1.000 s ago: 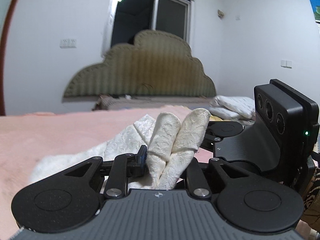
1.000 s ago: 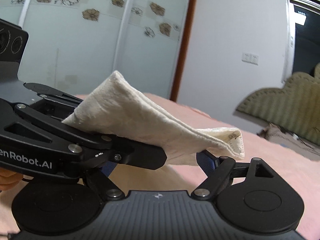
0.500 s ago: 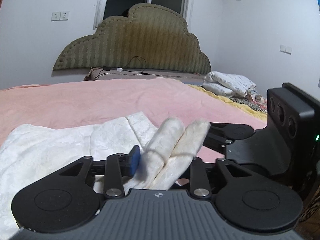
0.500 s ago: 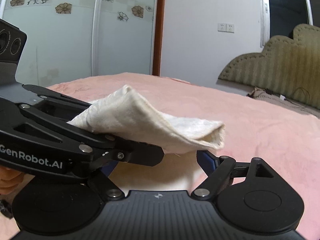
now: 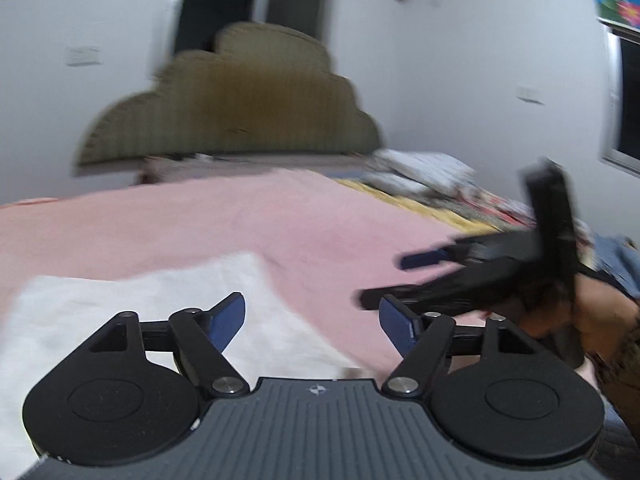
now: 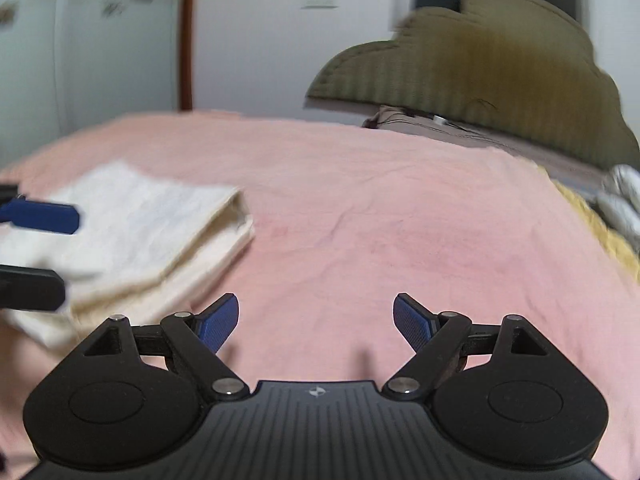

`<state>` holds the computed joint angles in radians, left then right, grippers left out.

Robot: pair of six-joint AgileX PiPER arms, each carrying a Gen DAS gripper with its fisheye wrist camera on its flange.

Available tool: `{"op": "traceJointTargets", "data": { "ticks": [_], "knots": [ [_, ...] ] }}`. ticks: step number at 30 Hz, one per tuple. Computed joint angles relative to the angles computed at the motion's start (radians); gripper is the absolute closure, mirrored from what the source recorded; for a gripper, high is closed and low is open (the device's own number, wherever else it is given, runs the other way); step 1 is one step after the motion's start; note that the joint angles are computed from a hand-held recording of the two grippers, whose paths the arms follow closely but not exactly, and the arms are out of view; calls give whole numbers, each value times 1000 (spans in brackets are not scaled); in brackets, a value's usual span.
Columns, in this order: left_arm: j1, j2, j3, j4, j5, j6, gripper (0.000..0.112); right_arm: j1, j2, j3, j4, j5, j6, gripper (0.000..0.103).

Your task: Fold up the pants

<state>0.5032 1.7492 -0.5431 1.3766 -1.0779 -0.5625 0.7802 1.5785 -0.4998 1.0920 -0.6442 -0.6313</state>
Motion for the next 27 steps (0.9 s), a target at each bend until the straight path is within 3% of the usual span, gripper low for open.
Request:
{"op": "traceJointTargets", "data": {
  "ticks": [3,6,11,13,15,19,21,23,27],
  "knots": [
    [93,4,-15,-46,17,4,33,34,17,-15,-133,-36,138,18],
    [137,34,-47,-110,73,5,33,84,71,-91,-152,-40,115,18],
    [171,83,-92,-41,141,-48,33,150,201,-294,80,25,-273,14],
    [180,99,-100,55,137,-26,33,175,268,-361,237,-15,-468,10],
    [191,111,-97,156,117,28,33,209,300,-371,318,-102,-539,6],
    [263,126,-8,81,26,388,31,197,252,-282,231,-126,-329,6],
    [280,126,-10,9,21,435,31,166,216,-210,93,-104,-129,6],
    [291,128,-67,-4,51,323,28,101,163,-156,-60,-25,71,6],
    [332,204,-271,77,105,-77,26,-23,142,-130,-303,126,471,6]
  ]
}}
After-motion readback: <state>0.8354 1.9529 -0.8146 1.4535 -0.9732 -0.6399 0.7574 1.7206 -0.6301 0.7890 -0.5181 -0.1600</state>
